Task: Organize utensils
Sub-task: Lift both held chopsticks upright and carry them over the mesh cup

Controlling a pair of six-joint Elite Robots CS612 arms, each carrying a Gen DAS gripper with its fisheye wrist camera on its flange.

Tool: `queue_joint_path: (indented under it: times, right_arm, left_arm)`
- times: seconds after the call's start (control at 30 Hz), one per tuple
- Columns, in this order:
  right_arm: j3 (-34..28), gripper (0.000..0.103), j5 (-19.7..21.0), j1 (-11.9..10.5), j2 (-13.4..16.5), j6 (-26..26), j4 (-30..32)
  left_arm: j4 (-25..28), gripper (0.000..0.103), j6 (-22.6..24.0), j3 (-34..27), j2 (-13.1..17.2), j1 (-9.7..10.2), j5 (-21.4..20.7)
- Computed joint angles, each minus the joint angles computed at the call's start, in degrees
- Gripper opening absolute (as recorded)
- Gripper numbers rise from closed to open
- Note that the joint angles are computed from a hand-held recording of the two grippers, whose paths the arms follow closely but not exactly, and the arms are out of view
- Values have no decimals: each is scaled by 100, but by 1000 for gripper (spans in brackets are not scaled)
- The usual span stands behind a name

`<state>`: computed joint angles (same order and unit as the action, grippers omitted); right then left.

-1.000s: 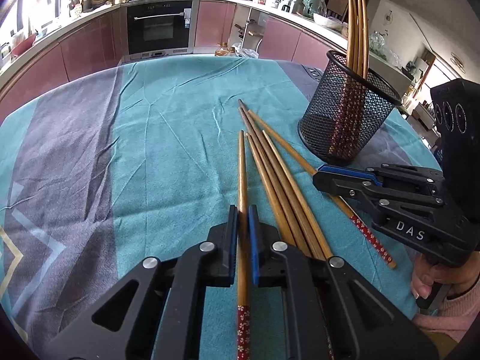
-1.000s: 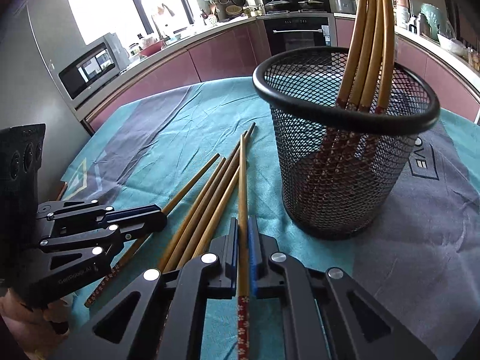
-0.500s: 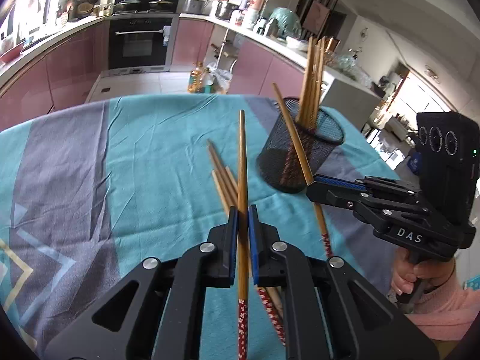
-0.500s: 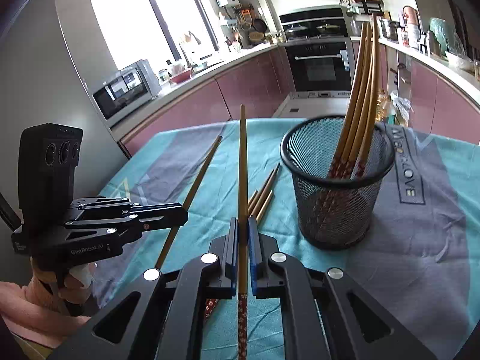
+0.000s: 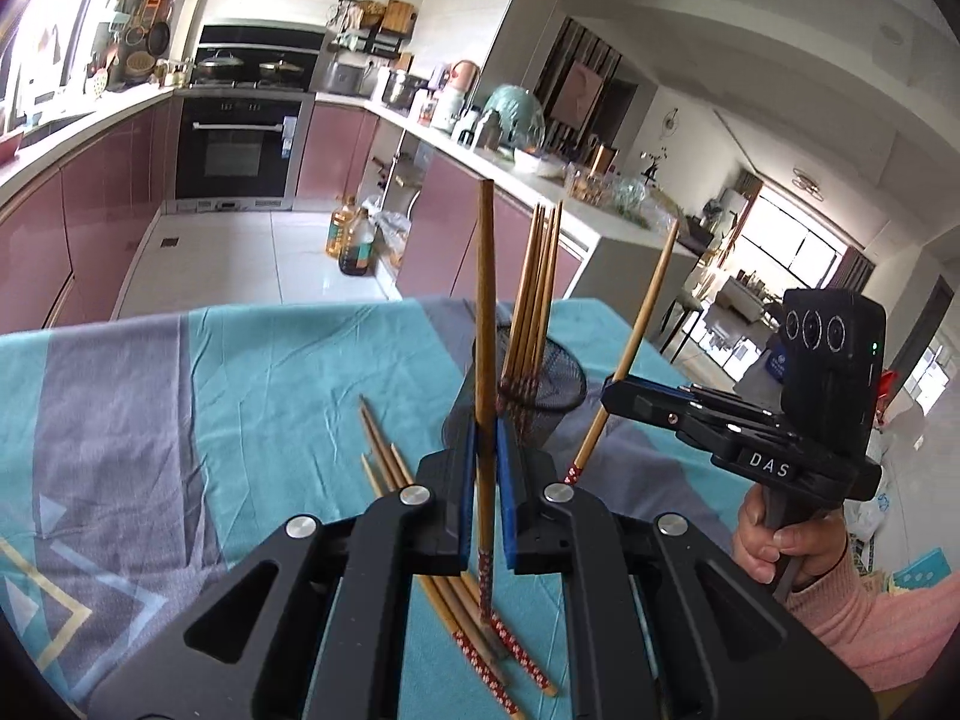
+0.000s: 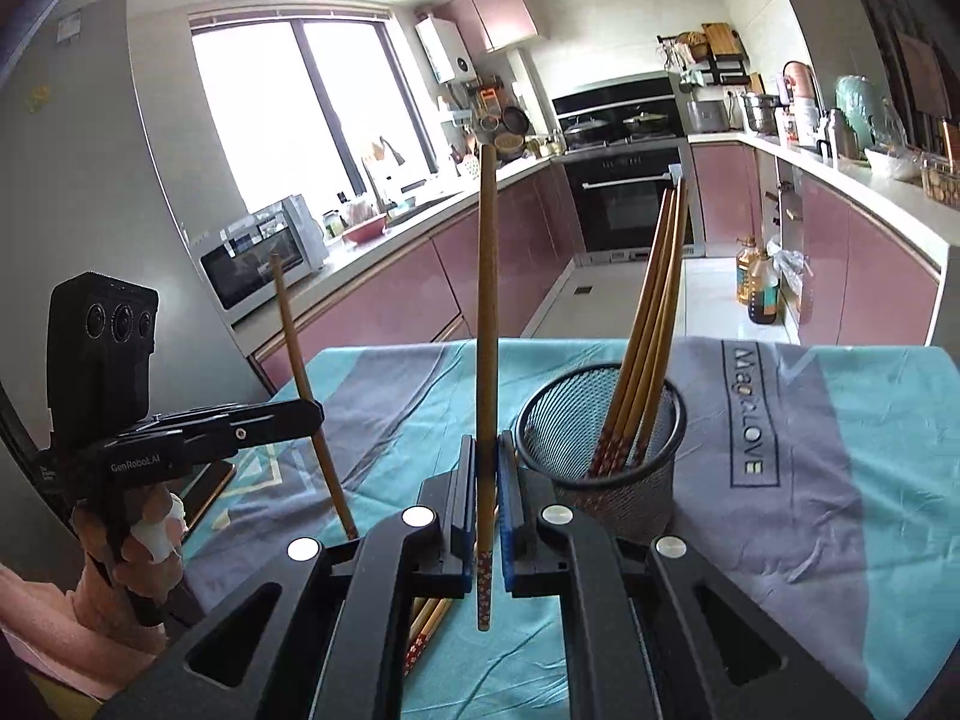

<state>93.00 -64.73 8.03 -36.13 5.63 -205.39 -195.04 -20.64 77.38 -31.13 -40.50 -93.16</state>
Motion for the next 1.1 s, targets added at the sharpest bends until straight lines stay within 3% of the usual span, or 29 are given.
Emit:
queue_joint_path:
  times: [0.23, 0.63, 0.87, 1.1]
  right_arm:
    - [-30, 6, -115, -66, -63, -22, -273]
    - [-266, 6, -194, -161, -77, 27, -572]
    - [-409, 6, -423, -139, 9, 18, -566]
    - [-565, 6, -336, -170, 107, 298, -525]
  left_arm:
    - [-285, 7, 40, -307, 44, -10, 101]
    - [-304, 8, 314, -1013, 182, -56, 229]
    - [210, 8, 570, -1282, 281, -139, 485]
    - [650, 8, 678, -1451, 380, -188, 617]
